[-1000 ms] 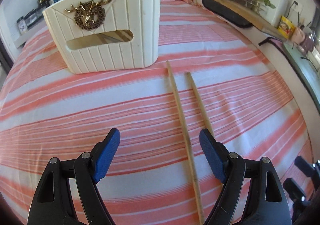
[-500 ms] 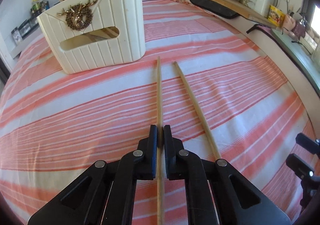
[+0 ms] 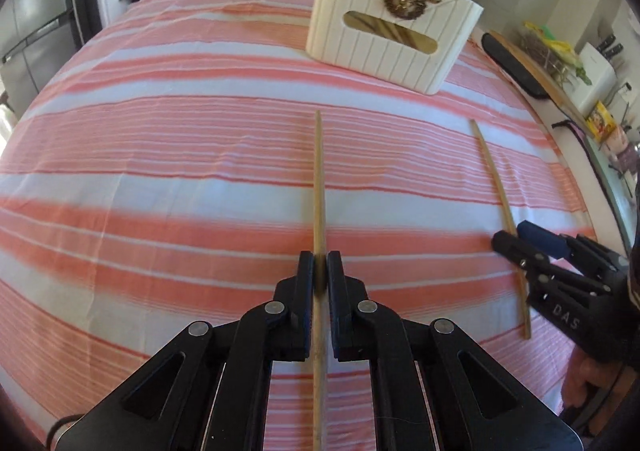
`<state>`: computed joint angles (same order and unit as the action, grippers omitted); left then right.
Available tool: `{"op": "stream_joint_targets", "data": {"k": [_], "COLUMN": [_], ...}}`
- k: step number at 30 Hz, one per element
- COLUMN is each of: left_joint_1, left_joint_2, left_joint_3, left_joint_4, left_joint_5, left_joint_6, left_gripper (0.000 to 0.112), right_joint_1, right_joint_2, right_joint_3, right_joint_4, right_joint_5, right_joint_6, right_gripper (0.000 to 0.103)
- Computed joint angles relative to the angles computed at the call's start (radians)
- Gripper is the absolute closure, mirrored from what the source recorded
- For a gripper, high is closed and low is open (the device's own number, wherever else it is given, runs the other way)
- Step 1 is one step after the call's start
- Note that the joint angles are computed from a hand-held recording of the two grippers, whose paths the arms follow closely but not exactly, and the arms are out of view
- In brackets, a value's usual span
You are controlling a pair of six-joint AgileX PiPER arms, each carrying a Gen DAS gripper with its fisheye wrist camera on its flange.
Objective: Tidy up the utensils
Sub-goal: 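Lift both chopsticks and carry them over the cream holder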
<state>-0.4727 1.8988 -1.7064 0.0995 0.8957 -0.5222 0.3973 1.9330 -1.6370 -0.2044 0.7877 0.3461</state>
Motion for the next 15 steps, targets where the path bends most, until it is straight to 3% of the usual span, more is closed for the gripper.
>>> {"op": "stream_joint_targets", "data": {"k": [1,3,5,7,10,13,15], "left_joint_1": [0.019,0.051,0.081,0.098,0.129,0.135,0.117], "left_joint_2": [-0.029,-0.048,-0.064,-0.073,-0.026,0.073,0.143], "left_joint_3": [0.043,0.065,0.072,0.068,-0.023,-0.189,-0.308], "left_joint_4": [-0.03,-0.1,-0.145,-0.146,-0.189,-0.206,-0.17], "left_joint_5": [-0.021,-0.021,-0.006,0.008,0.078,0.204,0.277], "left_joint_6": [0.028,0.104,0.17,0.203,0.282,0.356,0.376], "left_gripper": [0.105,0.097,0.077,0.054,0.045,0.042,0.042], "right_joint_1": [0.009,0.007,0.008,-0.013,-0.068,-0.123,-0.15], "right_joint_2": [-0.005,-0.027,-0.063,-0.111,-0.156,-0.141,-0.109], "right_joint_3": [0.007,0.033,0.079,0.134,0.16,0.101,0.028], "right_joint_4": [-0.032,-0.038,-0.08,-0.077,0.004,0.117,0.169], "right_joint_5": [0.007,0.021,0.041,0.054,0.098,0.168,0.216], "right_joint_6": [0.02,0.014,0.031,0.019,-0.065,-0.179,-0.232], "right_gripper": [0.079,0.085,0.09,0.09,0.088,0.071,0.069]}}
